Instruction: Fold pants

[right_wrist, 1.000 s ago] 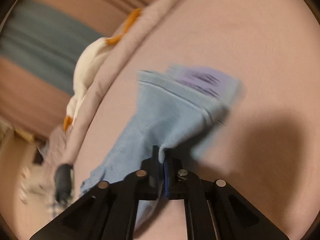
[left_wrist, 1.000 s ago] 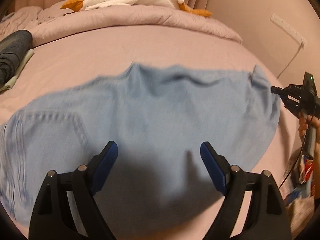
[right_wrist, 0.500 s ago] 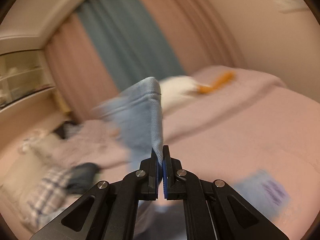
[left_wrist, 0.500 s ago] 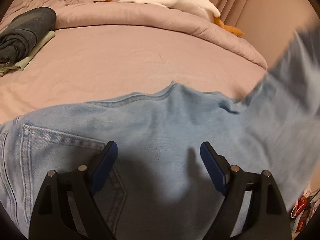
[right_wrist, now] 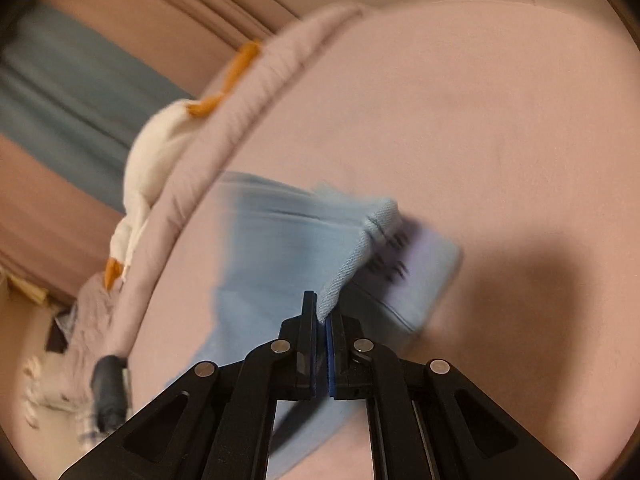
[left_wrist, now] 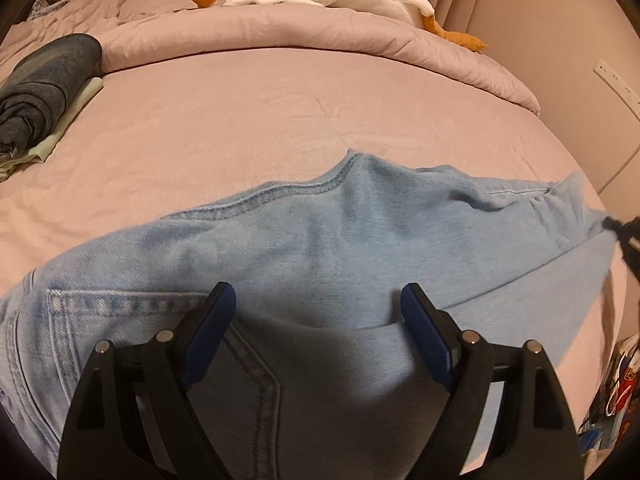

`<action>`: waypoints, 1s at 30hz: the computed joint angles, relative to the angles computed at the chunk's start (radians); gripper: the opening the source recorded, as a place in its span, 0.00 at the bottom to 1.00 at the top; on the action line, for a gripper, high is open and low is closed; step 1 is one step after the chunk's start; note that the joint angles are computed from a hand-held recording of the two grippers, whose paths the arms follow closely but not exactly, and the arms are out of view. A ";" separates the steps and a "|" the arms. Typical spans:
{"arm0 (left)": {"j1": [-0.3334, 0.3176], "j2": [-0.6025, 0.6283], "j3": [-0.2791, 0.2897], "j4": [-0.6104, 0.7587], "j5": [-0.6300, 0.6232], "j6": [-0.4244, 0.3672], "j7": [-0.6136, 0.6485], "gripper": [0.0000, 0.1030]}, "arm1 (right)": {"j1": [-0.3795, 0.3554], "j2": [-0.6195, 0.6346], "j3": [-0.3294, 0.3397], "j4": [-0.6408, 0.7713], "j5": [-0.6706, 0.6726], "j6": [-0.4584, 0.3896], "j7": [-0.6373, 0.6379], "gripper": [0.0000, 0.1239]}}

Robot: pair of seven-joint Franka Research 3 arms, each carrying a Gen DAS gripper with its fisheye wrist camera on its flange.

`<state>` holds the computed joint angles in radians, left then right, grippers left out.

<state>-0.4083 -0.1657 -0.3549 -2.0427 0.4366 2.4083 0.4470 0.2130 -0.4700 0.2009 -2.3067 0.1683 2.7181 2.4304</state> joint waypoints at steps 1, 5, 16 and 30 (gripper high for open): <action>0.001 -0.003 -0.001 -0.004 0.007 0.002 -0.006 0.82 | -0.005 -0.003 0.004 0.012 -0.009 -0.017 0.004 0.04; 0.006 -0.033 0.004 -0.045 0.007 0.044 -0.029 0.79 | -0.029 0.016 0.013 -0.020 -0.046 -0.096 0.020 0.04; 0.011 -0.039 -0.009 -0.049 0.017 0.041 -0.018 0.78 | -0.192 -0.123 0.122 -0.085 -0.222 -0.116 0.120 0.37; 0.028 -0.035 0.001 -0.002 0.024 -0.010 0.015 0.78 | 0.039 0.401 -0.107 0.392 -0.120 -0.245 -0.545 0.39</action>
<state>-0.3803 -0.2004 -0.3539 -2.0445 0.4606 2.3984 0.4616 0.2524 -0.0692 0.0943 -1.9144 0.0485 2.4732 1.8857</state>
